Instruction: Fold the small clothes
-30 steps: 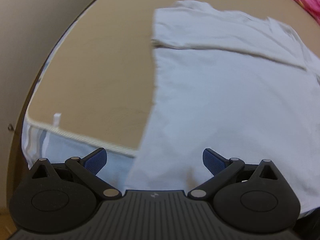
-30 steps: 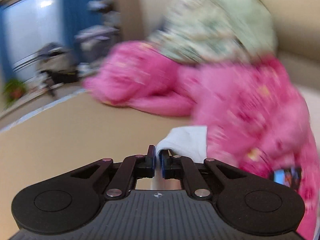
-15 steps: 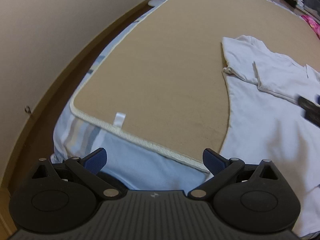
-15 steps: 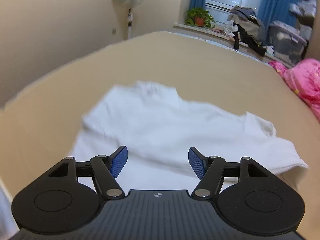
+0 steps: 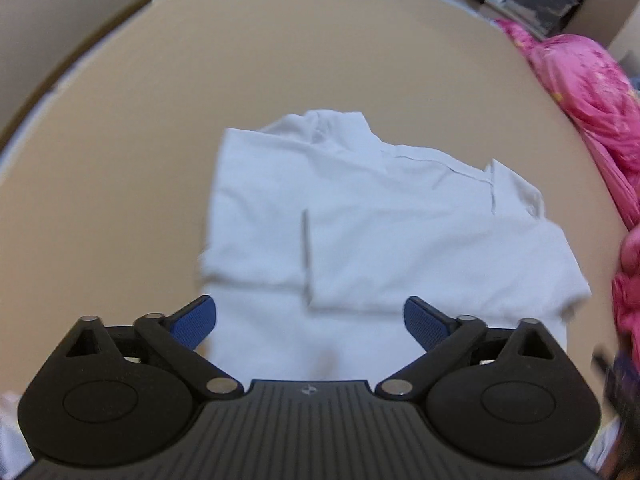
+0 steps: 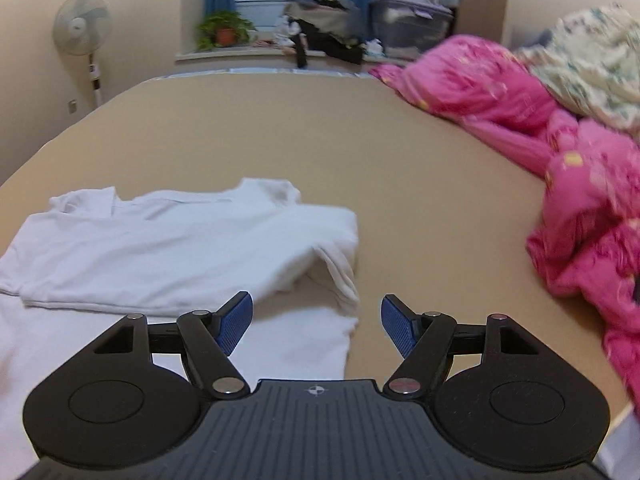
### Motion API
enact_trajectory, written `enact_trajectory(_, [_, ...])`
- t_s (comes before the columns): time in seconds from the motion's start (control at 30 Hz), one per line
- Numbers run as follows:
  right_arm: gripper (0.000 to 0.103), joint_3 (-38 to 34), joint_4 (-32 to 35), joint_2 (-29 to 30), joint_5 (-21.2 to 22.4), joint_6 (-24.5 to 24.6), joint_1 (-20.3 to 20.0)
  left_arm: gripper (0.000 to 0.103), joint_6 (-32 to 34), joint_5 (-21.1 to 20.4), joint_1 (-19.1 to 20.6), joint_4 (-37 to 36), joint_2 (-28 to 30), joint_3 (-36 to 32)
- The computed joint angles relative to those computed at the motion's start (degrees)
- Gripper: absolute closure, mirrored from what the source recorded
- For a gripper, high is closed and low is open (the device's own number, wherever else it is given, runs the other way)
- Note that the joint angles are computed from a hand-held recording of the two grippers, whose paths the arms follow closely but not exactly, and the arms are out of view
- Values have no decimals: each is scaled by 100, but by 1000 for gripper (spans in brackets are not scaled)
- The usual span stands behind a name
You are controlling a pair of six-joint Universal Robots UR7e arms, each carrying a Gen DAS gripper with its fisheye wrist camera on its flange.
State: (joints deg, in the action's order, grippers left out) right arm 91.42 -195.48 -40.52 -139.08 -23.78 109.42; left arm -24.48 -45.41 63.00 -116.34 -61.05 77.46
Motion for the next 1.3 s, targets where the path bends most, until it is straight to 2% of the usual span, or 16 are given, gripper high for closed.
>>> enact_trajectory(0.17, [30,150,218,-63,-9,367,-124,7,-408,239,323,1031,1124,-1353])
enact_trajectory(0.2, [30,146,245,-57,-10,433,-138,14,-458,219,361,1113,1200,-1421])
enact_trajectory(0.23, [30,154,289,-83,5,498,-168,22,-467,133,401,1192,1272,-1504])
enact_trajectory(0.27, [30,168,330,-116,4,563,-189,55,-451,-2,427,1192,1299,-1512])
enact_trajectory(0.3, [30,174,359,-125,2,611,-219,72,-335,-154,441,1064,1280,-1441])
enact_trajectory(0.37, [30,170,398,-119,0,636,-273,91,-46,52,326,676,1222,-1173])
enact_trajectory(0.57, [30,1,210,46,-199,540,-326,93,705,-47,-104,-123,960,-1027])
enact_trajectory(0.67, [30,-98,136,86,-299,590,-323,93,1277,-82,-259,-865,706,-971])
enact_trajectory(0.73, [30,-150,151,83,-324,702,-320,93,1440,372,-234,-960,638,-937])
enact_trajectory(0.8, [30,-204,110,92,-309,785,-313,93,1029,775,-39,-391,645,-1036])
enact_trajectory(0.93, [30,-379,176,195,-348,771,-326,88,331,720,407,1279,988,-1529])
enact_trajectory(1.0, [30,-479,236,257,-351,775,-333,62,240,853,487,1741,1201,-1701])
enact_trajectory(1.03, [30,-521,232,279,-324,733,-337,55,338,923,491,1676,1231,-1649])
enact_trajectory(1.1, [30,-682,201,362,-269,585,-343,20,553,1169,440,1131,1133,-1302])
enact_trajectory(1.2, [30,-947,130,484,-134,379,-375,6,1247,1768,348,-163,933,-636])
enact_trajectory(1.3, [30,-1294,210,690,93,38,-436,5,1211,2382,420,118,1066,-800])
